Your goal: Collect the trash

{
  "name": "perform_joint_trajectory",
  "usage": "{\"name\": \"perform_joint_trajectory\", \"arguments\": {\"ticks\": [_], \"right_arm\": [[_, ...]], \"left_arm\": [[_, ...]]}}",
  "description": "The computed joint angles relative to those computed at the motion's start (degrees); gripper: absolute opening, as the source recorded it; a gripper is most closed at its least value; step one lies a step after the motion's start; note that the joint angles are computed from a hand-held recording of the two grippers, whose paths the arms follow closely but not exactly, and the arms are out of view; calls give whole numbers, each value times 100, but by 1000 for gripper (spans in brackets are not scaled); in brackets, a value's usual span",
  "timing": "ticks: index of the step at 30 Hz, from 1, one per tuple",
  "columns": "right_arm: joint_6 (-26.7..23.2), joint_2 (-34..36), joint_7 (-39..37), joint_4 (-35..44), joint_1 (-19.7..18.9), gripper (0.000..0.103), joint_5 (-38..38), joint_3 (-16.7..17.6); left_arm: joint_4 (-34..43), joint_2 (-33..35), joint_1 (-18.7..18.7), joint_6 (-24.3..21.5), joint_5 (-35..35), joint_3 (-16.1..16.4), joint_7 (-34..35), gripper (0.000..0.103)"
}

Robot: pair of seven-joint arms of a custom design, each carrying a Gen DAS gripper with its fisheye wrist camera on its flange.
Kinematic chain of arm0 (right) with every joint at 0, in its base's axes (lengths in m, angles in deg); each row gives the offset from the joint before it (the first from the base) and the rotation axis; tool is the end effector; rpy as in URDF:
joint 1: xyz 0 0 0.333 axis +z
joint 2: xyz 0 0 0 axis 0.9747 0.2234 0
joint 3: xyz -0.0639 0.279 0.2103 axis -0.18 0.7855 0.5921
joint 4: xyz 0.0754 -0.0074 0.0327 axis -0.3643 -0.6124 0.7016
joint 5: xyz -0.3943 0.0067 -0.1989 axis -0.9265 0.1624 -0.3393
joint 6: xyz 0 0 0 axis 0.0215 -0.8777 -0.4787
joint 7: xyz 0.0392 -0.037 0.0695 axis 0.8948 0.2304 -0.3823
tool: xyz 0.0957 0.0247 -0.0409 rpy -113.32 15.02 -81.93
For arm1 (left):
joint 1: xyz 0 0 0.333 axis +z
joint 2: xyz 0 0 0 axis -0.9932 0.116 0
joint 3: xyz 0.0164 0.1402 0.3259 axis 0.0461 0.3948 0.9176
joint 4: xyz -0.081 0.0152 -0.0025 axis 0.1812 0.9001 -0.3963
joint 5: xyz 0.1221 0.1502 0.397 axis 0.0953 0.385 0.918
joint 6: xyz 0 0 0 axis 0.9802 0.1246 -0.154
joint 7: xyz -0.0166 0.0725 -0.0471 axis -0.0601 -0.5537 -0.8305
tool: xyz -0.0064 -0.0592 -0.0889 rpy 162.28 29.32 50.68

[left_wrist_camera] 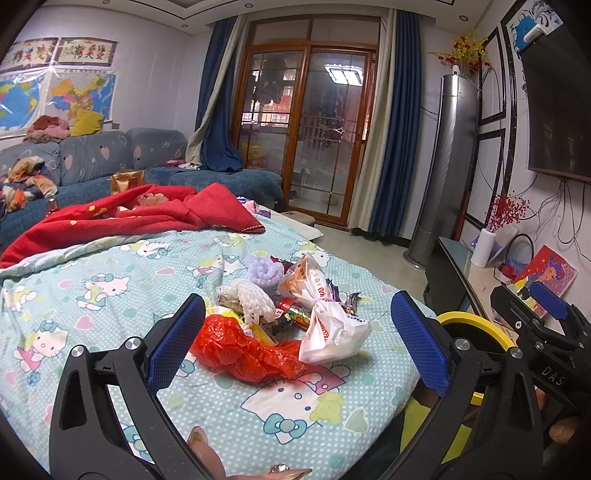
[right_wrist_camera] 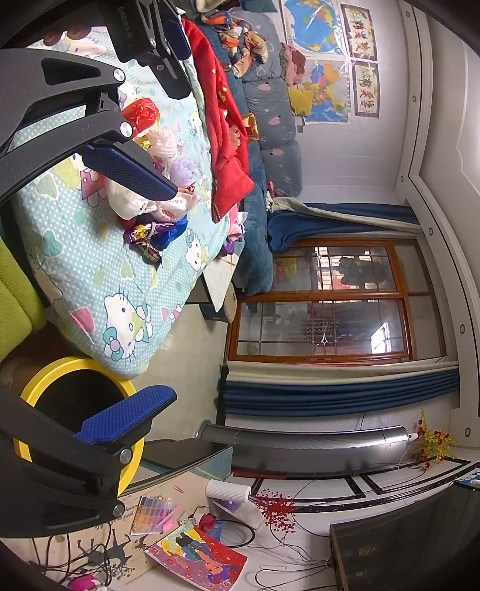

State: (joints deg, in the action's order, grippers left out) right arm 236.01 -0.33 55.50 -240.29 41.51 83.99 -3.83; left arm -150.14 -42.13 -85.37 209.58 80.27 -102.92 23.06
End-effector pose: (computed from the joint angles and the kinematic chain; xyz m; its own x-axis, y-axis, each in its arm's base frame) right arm 0.3840 0.1994 0.5168 -0.1594 -0.9871 -0.0173 -0.2516 0.0575 -0.9661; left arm 0.4492 -0.1924 0.5246 -0.2927 -0.9481 0.1239 -0.3848 -0.0018 -0.9230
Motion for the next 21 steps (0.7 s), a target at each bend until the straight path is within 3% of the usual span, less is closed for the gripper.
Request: {"name": "perform_joint_trajectory", "arguments": {"ticks": [13, 21], "right_arm": [[-34, 17, 22, 20, 11, 97, -40, -22], [18, 51, -6, -17, 3, 97, -20, -18]], "left_arm": [[-1, -2, 2, 1, -4, -4, -3, 92], [13, -33, -156, -72, 143, 181, -116, 92]]}}
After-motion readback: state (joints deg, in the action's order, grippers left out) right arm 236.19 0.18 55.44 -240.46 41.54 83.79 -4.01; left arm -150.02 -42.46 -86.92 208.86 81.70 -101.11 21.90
